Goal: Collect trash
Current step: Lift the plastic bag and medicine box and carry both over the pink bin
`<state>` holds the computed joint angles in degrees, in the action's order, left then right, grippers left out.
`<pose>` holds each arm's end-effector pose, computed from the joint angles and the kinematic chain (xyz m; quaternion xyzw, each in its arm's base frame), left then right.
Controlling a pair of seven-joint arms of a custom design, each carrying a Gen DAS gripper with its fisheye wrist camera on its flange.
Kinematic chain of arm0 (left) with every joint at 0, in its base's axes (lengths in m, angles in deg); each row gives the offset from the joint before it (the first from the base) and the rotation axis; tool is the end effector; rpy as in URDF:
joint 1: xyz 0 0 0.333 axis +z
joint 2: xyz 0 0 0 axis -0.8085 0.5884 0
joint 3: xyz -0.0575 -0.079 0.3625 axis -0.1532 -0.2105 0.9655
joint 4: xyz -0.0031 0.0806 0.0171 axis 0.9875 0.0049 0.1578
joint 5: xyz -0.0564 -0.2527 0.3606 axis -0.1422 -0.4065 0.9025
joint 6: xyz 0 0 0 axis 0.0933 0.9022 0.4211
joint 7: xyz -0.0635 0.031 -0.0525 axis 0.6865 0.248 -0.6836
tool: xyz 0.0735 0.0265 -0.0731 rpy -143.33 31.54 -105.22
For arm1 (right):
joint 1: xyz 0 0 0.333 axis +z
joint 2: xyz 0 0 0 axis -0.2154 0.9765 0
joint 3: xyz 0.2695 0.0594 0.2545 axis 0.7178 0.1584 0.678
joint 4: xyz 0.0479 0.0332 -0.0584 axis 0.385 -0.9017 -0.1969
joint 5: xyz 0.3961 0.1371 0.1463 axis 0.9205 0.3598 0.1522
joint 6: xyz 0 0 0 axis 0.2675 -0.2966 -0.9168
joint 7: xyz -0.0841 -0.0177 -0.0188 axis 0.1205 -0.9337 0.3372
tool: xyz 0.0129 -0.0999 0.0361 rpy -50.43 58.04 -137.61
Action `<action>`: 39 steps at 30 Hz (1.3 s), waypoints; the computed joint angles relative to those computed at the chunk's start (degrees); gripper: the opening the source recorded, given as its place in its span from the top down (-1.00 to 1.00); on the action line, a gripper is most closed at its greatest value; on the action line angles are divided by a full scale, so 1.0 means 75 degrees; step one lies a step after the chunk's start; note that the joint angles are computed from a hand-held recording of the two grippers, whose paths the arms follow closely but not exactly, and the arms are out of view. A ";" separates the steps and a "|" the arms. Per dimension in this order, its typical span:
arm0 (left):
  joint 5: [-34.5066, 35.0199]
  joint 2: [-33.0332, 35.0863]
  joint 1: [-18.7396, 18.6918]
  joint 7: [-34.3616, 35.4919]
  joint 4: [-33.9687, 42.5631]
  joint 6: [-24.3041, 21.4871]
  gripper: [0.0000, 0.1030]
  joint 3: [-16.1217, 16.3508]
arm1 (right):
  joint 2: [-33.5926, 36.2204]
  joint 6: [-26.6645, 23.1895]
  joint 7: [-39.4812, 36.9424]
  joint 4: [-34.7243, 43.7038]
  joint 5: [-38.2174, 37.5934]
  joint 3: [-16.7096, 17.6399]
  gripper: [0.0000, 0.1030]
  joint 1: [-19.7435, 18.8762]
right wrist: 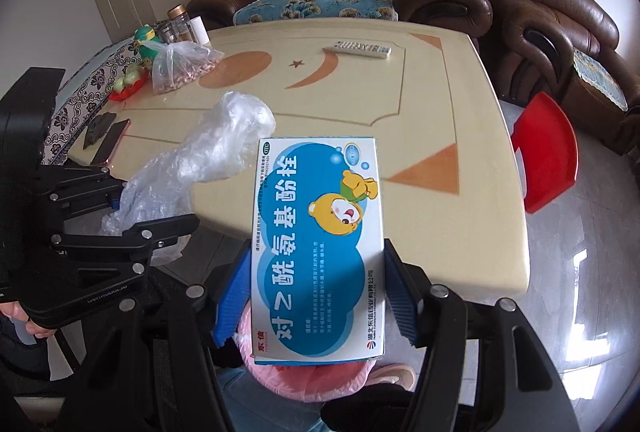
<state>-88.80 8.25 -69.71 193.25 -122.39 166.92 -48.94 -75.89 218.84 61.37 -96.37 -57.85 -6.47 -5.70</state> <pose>0.5364 -0.2888 0.6374 -0.3512 0.9038 -0.2094 0.1262 0.4510 0.1430 0.6497 -0.6375 0.7047 -0.1776 0.2557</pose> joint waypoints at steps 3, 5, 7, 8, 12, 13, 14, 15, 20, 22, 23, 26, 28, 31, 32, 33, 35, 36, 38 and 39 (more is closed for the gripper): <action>-0.0119 -0.0272 -0.0064 0.0198 -0.0432 0.0025 0.45 0.0013 | -0.0277 -0.0042 0.0090 -0.0311 0.0068 0.0042 -0.16 0.0053; -0.0194 -0.0419 -0.0118 0.0316 -0.0691 -0.0003 0.45 0.0042 | -0.0464 -0.0071 0.0169 -0.0511 0.0121 0.0078 -0.16 0.0078; -0.0257 -0.0496 -0.0160 0.0401 -0.0860 -0.0061 0.45 0.0075 | -0.0590 -0.0096 0.0224 -0.0664 0.0180 0.0104 -0.16 0.0100; -0.0303 -0.0536 -0.0181 0.0438 -0.0955 -0.0090 0.45 0.0091 | -0.0640 -0.0107 0.0258 -0.0736 0.0193 0.0124 -0.16 0.0099; -0.0432 -0.0597 -0.0222 0.0540 -0.1228 -0.0187 0.45 0.0139 | -0.0710 -0.0134 0.0342 -0.0946 0.0257 0.0166 -0.16 0.0138; -0.0421 -0.0597 -0.0226 0.0552 -0.1289 -0.0193 0.45 0.0137 | -0.0698 -0.0132 0.0328 -0.0976 0.0297 0.0152 -0.16 0.0169; -0.0405 -0.0596 -0.0228 0.0534 -0.1354 -0.0212 0.45 0.0132 | -0.0692 -0.0131 0.0328 -0.1042 0.0341 0.0146 -0.16 0.0199; -0.0408 -0.0605 -0.0233 0.0528 -0.1410 -0.0235 0.45 0.0131 | -0.0672 -0.0127 0.0334 -0.1091 0.0376 0.0143 -0.16 0.0220; -0.0357 -0.0417 -0.0222 0.0486 -0.1560 -0.0406 0.45 0.0104 | -0.0468 -0.0024 0.0292 -0.1318 0.0704 0.0010 -0.16 0.0376; -0.0349 -0.0294 -0.0203 0.0439 -0.1560 -0.0484 0.45 0.0086 | -0.0346 -0.0002 0.0258 -0.1388 0.0796 -0.0032 -0.16 0.0412; -0.0335 -0.0231 -0.0186 0.0369 -0.1576 -0.0483 0.45 0.0068 | -0.0321 -0.0003 0.0257 -0.1429 0.0813 -0.0035 -0.16 0.0418; -0.0209 -0.0026 -0.0147 0.0178 -0.1629 -0.0514 0.45 0.0000 | -0.0105 0.0033 0.0173 -0.1536 0.0966 -0.0113 -0.16 0.0496; -0.0124 0.0145 -0.0123 0.0064 -0.1644 -0.0599 0.45 -0.0043 | 0.0051 0.0050 0.0169 -0.1556 0.1056 -0.0140 -0.16 0.0529; 0.0057 0.0439 -0.0083 -0.0154 -0.1620 -0.0696 0.45 -0.0114 | 0.0313 0.0108 0.0038 -0.1604 0.1218 -0.0242 -0.16 0.0606; 0.0077 0.0526 -0.0068 -0.0199 -0.1578 -0.0734 0.45 -0.0131 | 0.0448 0.0107 -0.0034 -0.1591 0.1263 -0.0279 -0.16 0.0630; 0.0081 0.0625 -0.0054 -0.0232 -0.1541 -0.0779 0.45 -0.0149 | 0.0560 0.0122 -0.0082 -0.1594 0.1298 -0.0307 -0.16 0.0642; 0.0109 0.0842 -0.0013 -0.0321 -0.1465 -0.0849 0.45 -0.0178 | 0.0788 0.0128 -0.0172 -0.1593 0.1394 -0.0377 -0.16 0.0665; 0.0133 0.0985 0.0005 -0.0394 -0.1400 -0.0916 0.45 -0.0198 | 0.0893 0.0164 -0.0220 -0.1606 0.1466 -0.0412 -0.16 0.0686; 0.0210 0.1186 0.0031 -0.0517 -0.1301 -0.0998 0.45 -0.0249 | 0.1168 0.0195 -0.0352 -0.1593 0.1628 -0.0495 -0.16 0.0731; 0.0267 0.1324 0.0044 -0.0586 -0.1241 -0.1045 0.45 -0.0269 | 0.1233 0.0218 -0.0404 -0.1614 0.1673 -0.0521 -0.16 0.0738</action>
<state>-86.80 18.17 -69.38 188.85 -131.69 159.08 -50.96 -66.65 220.48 58.34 -108.47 -45.30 -10.38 -0.16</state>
